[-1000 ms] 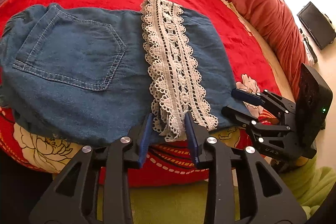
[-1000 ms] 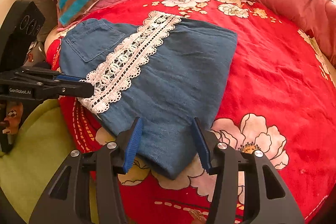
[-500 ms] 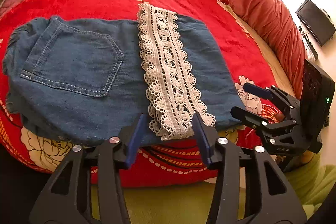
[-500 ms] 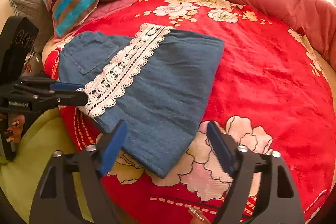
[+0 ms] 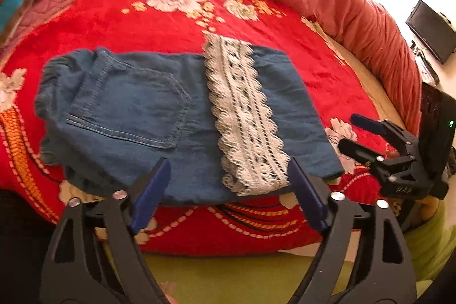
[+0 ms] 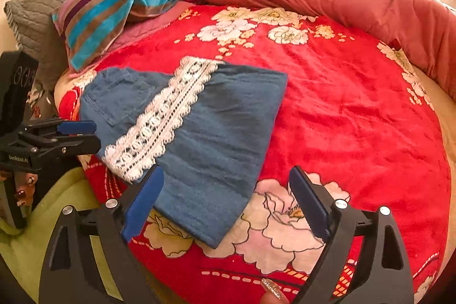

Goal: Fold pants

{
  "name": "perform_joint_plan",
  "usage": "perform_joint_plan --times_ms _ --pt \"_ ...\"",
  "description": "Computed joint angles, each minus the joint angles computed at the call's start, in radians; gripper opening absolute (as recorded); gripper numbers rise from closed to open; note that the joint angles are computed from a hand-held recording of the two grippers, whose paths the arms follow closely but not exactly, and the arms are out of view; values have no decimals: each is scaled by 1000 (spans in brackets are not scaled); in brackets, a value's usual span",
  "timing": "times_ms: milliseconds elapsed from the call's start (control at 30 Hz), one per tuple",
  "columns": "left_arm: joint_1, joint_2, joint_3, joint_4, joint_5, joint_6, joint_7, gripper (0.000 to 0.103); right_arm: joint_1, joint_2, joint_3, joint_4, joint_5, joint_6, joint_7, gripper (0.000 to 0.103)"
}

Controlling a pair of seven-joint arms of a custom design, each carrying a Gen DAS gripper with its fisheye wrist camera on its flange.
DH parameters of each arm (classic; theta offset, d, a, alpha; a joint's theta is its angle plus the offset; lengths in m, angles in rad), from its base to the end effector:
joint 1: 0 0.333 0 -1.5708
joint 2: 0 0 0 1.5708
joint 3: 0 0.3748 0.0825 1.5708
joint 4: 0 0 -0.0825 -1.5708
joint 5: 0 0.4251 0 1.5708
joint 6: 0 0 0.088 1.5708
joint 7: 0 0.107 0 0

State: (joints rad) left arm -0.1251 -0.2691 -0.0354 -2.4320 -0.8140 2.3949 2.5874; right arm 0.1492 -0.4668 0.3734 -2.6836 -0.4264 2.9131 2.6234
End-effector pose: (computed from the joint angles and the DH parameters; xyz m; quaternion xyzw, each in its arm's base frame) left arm 0.4830 -0.0848 0.4655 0.4312 -0.8454 0.3152 0.0028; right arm 0.3587 0.2437 0.4666 -0.6178 0.7000 -0.1934 0.3016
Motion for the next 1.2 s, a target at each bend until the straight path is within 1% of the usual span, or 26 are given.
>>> perform_joint_plan --times_ms 133,267,367,433,467,533,600,667,733,767,800,833,867,933,1133,1200 --pt "7 -11 4 -7 -5 54 6 86 -20 1 7 30 -25 -10 -4 89" --pt "21 -2 22 1 -10 69 -12 87 -30 41 3 94 -61 -8 -40 89" --pt "42 17 42 18 -24 52 -31 87 -36 97 4 166 -106 -5 -76 89" --pt "63 37 61 37 -56 21 -37 87 -26 136 -7 205 -129 3 -97 89" --pt "75 46 64 45 -64 5 -44 87 -6 169 -25 236 -126 6 -127 89" --pt "101 66 67 61 -74 -22 -62 87 66 234 -84 290 -78 11 -229 89" --pt "124 84 67 72 -83 -46 -79 87 109 292 -112 349 -49 -9 -296 89" --pt "144 102 64 84 -97 -78 -88 83 161 348 -149 402 11 -12 -388 89" --pt "162 121 63 99 -112 -118 -95 74 204 401 -177 458 82 -30 -483 89" --pt "170 130 61 105 -120 -134 -97 72 228 433 -193 492 158 -36 -572 89" --pt "178 140 59 113 -129 -151 -99 68 241 457 -200 520 208 -49 -628 89" --pt "185 146 55 117 -134 -162 -102 65 252 482 -205 551 260 -67 -689 89" --pt "192 154 51 123 -139 -173 -104 64 260 514 -204 593 335 -92 -781 89" --pt "203 174 44 139 -147 -194 -114 60 269 575 -203 675 391 -152 -877 89" --pt "233 224 26 177 -160 -232 -137 60 269 740 -185 901 519 -284 -1071 89" --pt "242 233 22 184 -167 -240 -137 60 263 810 -171 992 565 -346 -1142 89"
